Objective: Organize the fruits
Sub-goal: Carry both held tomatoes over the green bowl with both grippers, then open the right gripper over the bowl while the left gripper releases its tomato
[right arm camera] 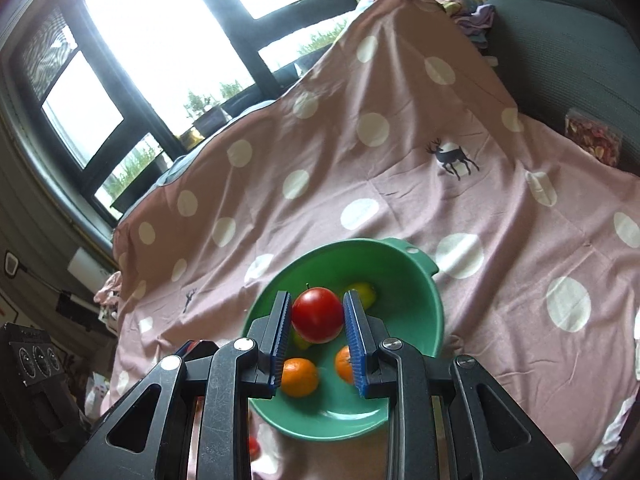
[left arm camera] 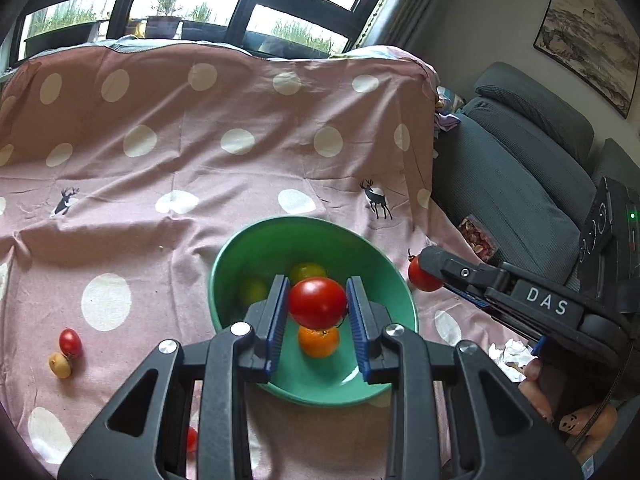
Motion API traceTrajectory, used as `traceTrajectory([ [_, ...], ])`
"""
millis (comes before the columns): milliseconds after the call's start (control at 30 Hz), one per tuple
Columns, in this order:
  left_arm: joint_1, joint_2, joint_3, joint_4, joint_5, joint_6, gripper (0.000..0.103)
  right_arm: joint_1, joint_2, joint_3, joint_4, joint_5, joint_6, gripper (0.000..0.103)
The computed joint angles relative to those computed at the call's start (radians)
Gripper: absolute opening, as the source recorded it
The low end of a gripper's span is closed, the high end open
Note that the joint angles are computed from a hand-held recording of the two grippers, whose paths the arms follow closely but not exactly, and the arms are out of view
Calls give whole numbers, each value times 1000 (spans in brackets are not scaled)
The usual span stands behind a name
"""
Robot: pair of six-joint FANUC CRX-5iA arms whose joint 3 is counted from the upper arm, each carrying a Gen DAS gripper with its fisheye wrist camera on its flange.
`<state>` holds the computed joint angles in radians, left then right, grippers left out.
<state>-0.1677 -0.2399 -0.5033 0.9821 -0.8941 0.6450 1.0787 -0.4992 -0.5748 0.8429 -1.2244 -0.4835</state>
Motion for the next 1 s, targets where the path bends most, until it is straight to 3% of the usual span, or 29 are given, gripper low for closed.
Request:
traceTrajectory([
  [367,-52,83,55,-112,-41,80,29,-55,-32,-29,-88,39,26,28],
  [1000,-84,132,104,-249,-55,154,29,-138,33,19,-247,40,147,28],
])
